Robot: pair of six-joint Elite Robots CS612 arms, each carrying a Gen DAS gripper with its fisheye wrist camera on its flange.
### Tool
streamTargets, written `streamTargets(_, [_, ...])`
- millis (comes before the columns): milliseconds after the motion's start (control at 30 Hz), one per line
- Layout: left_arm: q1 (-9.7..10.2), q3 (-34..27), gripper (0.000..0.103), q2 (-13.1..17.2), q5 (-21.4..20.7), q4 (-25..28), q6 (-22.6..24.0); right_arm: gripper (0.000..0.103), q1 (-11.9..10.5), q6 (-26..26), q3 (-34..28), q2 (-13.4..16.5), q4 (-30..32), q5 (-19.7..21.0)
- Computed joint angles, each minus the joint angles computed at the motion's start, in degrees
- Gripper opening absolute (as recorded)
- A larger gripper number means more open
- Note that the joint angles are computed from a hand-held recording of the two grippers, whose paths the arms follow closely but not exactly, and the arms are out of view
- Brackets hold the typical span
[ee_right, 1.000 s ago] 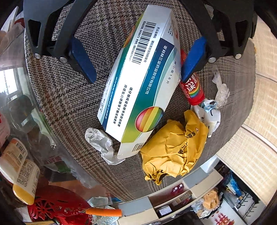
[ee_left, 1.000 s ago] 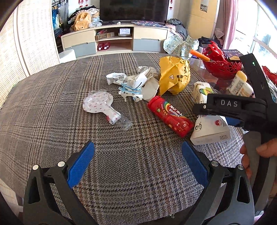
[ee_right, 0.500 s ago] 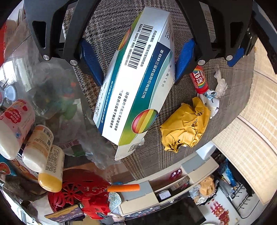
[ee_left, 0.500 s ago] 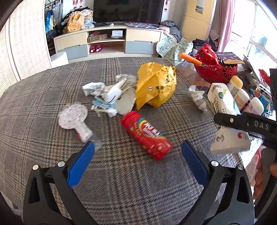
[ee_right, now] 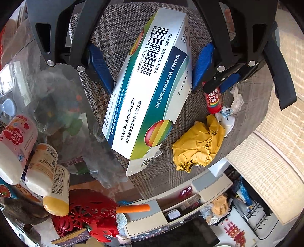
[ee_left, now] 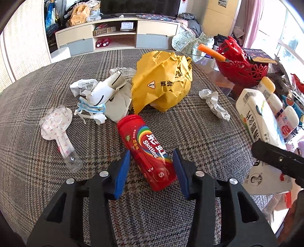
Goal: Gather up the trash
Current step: 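Grasp the red Skittles tube with the left tool while the right tool grasps the large white box, then carry the Skittles tube and white box to the bin and release both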
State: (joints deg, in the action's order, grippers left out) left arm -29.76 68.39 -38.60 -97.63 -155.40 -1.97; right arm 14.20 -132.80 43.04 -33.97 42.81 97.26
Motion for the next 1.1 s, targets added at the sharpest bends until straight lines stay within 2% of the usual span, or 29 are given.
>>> streamTargets(233, [0.57,4.15,0.036,-2.26,-2.11,-1.33,2.23,0.081,1.08,-0.26,1.32,-0.29,-0.5,-1.46])
streamTargets(333, [0.74,7.16,0.035,-3.96,-3.11,-2.06,3.65,0.081,1.69,0.04,2.86,-0.94,-1.21,-2.13])
streamTargets(467, [1.09,10.87,0.034,-5.99,-3.81,-3.48,3.28,0.081,2.69,0.79,5.76,-2.48,-2.85,-2.05])
streamTargets(867, [1.34,21.81,0.03,-11.87,-3.3,-9.03,4.23,0.081,5.16,0.93,12.03,-5.73,-5.38,-1.87])
streamTargets(967, [1.1,23.03,0.029,-12.27,-2.36,-10.27,4.56,0.081,5.31,1.74,12.99,-5.99,-6.25,-3.04])
streamTargets(1100, [0.9,22.6,0.03,-12.28,-1.65,-9.26,4.82,0.081,5.48,2.49,13.58,-6.25,-7.06,-3.21])
